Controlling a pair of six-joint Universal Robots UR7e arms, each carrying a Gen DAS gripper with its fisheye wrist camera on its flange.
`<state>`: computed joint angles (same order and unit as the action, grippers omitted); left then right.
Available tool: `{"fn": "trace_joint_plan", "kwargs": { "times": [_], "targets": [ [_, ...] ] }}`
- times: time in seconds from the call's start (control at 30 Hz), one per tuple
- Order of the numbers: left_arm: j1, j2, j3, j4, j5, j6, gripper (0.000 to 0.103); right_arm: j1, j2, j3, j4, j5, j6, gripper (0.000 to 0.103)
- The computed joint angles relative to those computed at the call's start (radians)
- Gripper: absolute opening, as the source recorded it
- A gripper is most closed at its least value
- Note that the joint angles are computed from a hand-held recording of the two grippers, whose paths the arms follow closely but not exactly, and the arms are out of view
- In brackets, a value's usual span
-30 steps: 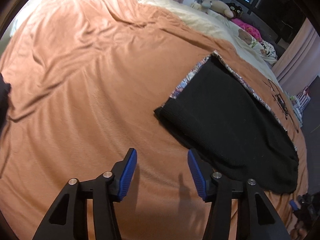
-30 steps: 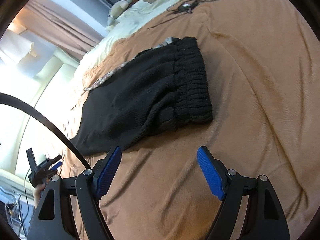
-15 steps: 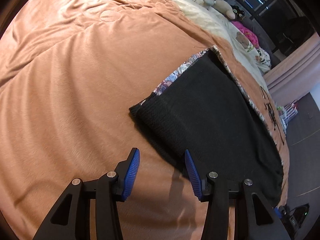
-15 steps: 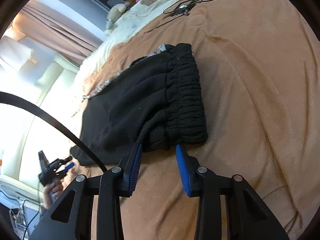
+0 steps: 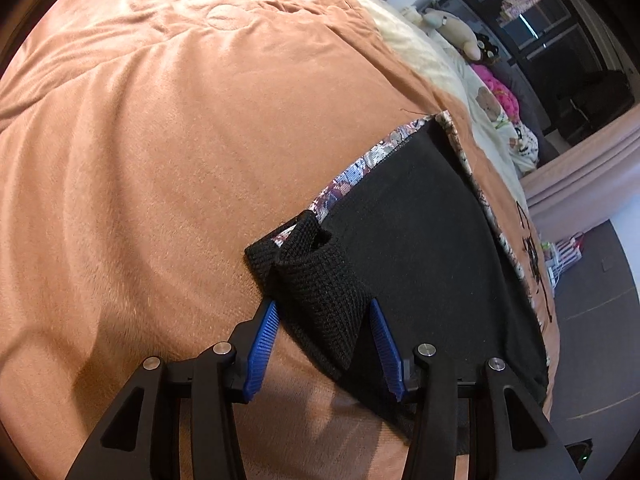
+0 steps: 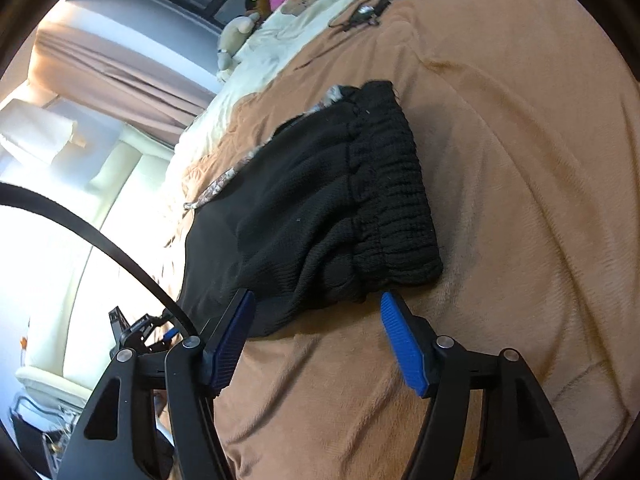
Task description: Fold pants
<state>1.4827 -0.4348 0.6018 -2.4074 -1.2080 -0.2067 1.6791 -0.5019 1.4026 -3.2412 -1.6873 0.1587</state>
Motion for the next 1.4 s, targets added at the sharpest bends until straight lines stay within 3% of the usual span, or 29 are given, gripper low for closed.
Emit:
{"fn": "trace_joint_plan", "kwargs": {
  "times": [0.13,0.27,0.3,0.33,0.37,0.4,0.43,0.47,0.5,0.63,0.77,1.0,1.4],
  "targets": [
    [-0.010,-0.014,0.052,-0.044,0.031,0.016,0.050,-0.012,0.031,-0.028,-0.027,-0.011,0.036,0.065],
    [-0.007,0.027,-0.039,0.007,0.036,0.006,0.046,-0.021,0.066,-0.059,-0.070,0.000,0.054,0.064],
    [-0.006,0.044,-0.073,0.023,0.041,0.004,0.043,-0.018,0.072,-0.066,-0.074,-0.006,0.050,0.064],
    [-0.007,0.059,-0.103,0.038,0.054,0.007,0.034,-0.015,0.080,-0.078,-0.074,-0.014,0.045,0.064],
    [-0.010,0.071,-0.124,0.043,0.079,0.012,0.020,-0.013,0.088,-0.092,-0.075,-0.020,0.042,0.061],
    [-0.012,0.079,-0.134,0.040,0.093,0.012,0.014,-0.010,0.094,-0.100,-0.077,-0.026,0.042,0.057],
    [-0.011,0.080,-0.133,0.036,0.089,0.011,0.008,-0.008,0.100,-0.114,-0.069,-0.033,0.041,0.044],
    [-0.014,0.074,-0.119,0.019,0.098,0.015,0.007,-0.008,0.101,-0.120,-0.060,-0.027,0.040,0.032],
    [-0.016,0.071,-0.111,0.007,0.105,0.022,0.007,-0.008,0.101,-0.123,-0.056,-0.023,0.038,0.030],
    [-0.030,0.012,-0.011,-0.077,0.117,0.040,0.006,0.006,0.095,-0.120,-0.087,-0.036,0.004,0.018],
    [-0.049,-0.042,0.059,-0.123,0.133,0.046,0.006,0.025,0.087,-0.116,-0.089,-0.049,-0.015,0.015],
    [-0.070,-0.166,0.231,-0.179,0.151,0.039,0.005,0.043,0.059,-0.082,-0.076,-0.044,-0.017,0.014],
    [-0.098,-0.460,0.693,-0.348,0.220,0.007,0.005,0.055,-0.033,0.064,-0.052,-0.024,-0.034,0.014]
  ]
}}
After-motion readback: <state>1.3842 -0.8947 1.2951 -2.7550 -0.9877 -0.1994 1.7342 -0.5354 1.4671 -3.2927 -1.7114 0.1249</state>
